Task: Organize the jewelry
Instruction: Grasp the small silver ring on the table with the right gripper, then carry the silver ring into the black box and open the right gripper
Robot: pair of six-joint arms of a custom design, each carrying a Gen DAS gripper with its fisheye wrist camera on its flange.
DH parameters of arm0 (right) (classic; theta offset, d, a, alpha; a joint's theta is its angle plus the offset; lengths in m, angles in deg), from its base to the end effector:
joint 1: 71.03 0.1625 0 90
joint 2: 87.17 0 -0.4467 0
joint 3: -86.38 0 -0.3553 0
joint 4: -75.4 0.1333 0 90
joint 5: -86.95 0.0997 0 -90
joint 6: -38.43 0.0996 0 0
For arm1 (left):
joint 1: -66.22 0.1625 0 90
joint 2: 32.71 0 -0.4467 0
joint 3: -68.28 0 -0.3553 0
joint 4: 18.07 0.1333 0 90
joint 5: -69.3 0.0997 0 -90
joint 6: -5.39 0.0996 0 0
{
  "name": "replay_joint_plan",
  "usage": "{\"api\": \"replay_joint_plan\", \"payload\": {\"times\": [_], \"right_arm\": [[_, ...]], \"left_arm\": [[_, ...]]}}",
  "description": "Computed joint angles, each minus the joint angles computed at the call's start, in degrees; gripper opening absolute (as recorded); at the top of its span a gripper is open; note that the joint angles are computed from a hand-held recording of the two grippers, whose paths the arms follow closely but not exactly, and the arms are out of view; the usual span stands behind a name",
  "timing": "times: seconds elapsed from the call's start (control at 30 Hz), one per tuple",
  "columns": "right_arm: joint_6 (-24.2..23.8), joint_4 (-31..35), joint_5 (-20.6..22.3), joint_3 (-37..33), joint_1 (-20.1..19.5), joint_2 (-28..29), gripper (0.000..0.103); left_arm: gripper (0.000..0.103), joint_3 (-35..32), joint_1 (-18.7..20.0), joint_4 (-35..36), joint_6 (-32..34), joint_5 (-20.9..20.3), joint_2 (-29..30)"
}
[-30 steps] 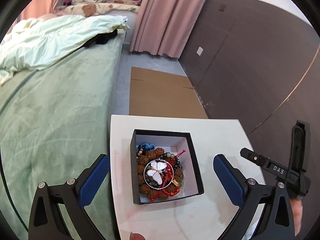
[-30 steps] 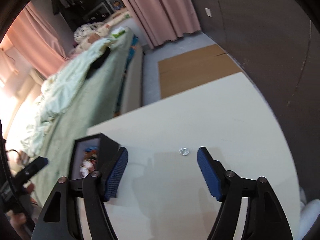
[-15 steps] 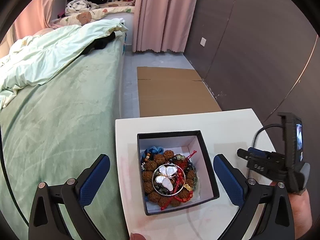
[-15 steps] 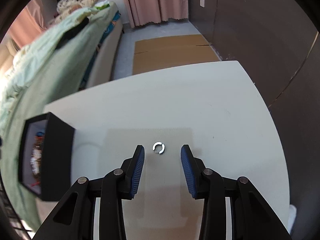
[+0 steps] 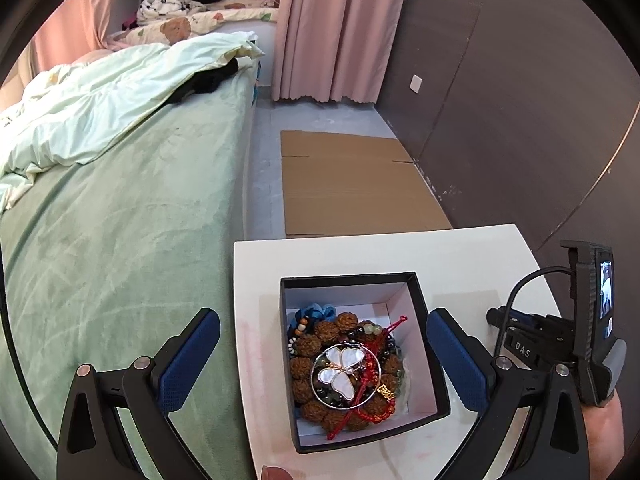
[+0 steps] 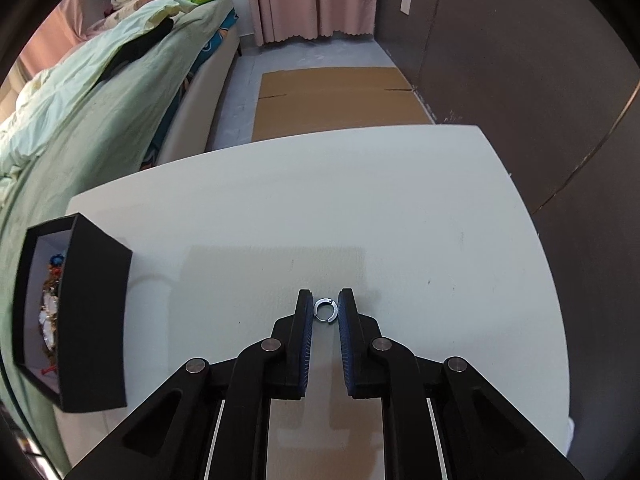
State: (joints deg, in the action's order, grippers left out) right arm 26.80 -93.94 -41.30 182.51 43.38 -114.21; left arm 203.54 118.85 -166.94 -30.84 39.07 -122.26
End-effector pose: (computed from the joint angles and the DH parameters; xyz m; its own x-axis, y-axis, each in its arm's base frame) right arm 0.3284 -0.5502 -0.0256 -0.6630 -0.4003 0.6326 -0.5517 0.8325 -0.0515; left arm -0.0442 -0.4193 0.3287 -0.7684 -0.3370 -0.5441 0.1697 0.7125 -0.6809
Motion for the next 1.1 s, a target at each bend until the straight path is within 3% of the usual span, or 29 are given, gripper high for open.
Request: {"api": "replay_joint_plan", "payload": {"times": [0.37,0.83,1.1], "right_arm": [[0.03,-5.31,7.56,5.14,0.35,-5.03,0.014],[-1.85,-17.24,23.46,11.81,1.30,-8.92,0.014],[-0.69,-19.34,31.59,12.61,1.56,-8.08,0.014]], "left_arm": [[0.103,1.49,-2.12,3.72,-4.71,1.82,-2.46],[0.103,3.94,-7.78,9.39,-8.50,4.66,-9.09],[0.103,3.92,-9.65,16.02,-11.60,5.42,-14.64]]}}
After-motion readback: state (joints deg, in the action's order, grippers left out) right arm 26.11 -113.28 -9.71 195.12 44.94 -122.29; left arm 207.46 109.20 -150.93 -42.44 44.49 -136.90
